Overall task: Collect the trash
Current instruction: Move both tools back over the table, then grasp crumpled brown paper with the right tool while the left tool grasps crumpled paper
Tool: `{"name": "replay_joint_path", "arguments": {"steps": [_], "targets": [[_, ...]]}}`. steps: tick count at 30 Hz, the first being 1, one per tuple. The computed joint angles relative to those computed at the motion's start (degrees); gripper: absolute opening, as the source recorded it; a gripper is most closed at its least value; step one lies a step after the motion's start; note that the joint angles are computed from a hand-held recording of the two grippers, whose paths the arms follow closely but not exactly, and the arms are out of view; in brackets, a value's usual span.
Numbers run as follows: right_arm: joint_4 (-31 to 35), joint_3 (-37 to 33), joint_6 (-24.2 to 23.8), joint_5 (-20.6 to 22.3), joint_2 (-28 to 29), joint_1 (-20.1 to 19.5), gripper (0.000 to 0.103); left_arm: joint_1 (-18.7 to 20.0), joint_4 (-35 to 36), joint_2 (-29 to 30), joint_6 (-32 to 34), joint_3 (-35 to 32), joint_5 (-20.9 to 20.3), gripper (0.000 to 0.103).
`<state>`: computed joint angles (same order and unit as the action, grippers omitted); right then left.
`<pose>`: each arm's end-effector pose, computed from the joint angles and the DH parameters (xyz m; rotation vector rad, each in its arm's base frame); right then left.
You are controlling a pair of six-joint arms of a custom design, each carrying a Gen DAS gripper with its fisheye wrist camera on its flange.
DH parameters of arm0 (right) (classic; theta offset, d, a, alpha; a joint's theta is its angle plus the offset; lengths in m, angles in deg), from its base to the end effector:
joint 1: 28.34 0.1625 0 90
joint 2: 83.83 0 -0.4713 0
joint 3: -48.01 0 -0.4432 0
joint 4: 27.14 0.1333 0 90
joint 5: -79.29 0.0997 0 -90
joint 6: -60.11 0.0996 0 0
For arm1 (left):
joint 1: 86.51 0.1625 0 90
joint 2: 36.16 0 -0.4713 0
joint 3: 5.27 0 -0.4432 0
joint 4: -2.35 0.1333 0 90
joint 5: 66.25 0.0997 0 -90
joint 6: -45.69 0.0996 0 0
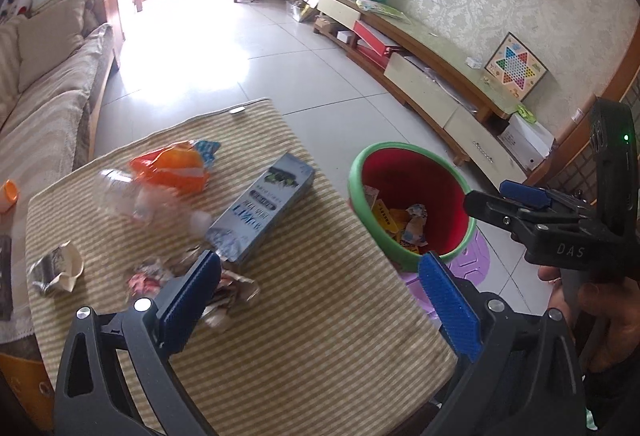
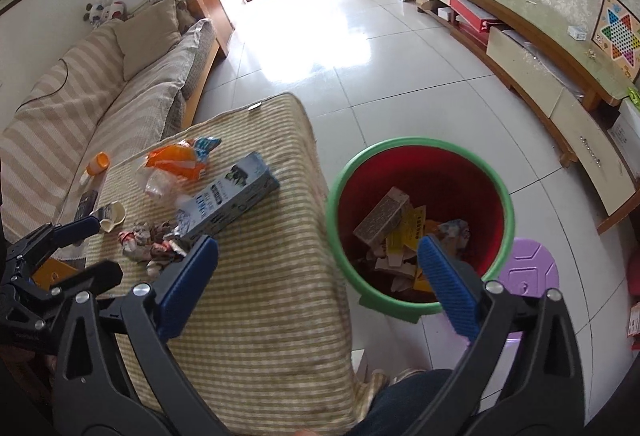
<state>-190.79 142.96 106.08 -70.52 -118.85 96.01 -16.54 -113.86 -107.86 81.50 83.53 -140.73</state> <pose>0.4434 -0.5651 0.0244 -0.3863 -2.2440 1.0514 -0.0844 -0.6986 0.4007 1.3058 2.5301 -0.1714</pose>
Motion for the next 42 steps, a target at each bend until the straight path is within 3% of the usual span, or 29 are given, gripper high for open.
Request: {"name": "replay_joint_path", "arguments": {"steps": [12, 20, 30, 38, 42], "targets": [[3.9, -15.3, -6.2, 5.2, 11.4, 1.8, 0.098, 8.2, 0.4, -1.0, -0.7, -7.2, 2.8, 0.095], [7.1, -21.4, -8.1, 8.2, 15.9, 1.1, 0.098, 11.5, 3.4, 1.1, -2.4, -12.4, 0.1, 0.095], [11.5, -26.7, -12.2, 9.2, 20.1, -0.4, 0.098, 11.6, 9.0, 7.1, -8.3, -17.6, -1.5, 0.095], [7.9, -29.8, -13.2, 12.1, 23.3, -2.9, 0.098, 12.2, 9.0, 12.8, -15.3, -20.7, -0.4, 0.094], [6.3, -30.7, -12.4, 11.4, 24.4, -3.6, 0.093, 12.6, 9.9, 15.3, -16.9, -22.3, 0.4, 0.094]]}}
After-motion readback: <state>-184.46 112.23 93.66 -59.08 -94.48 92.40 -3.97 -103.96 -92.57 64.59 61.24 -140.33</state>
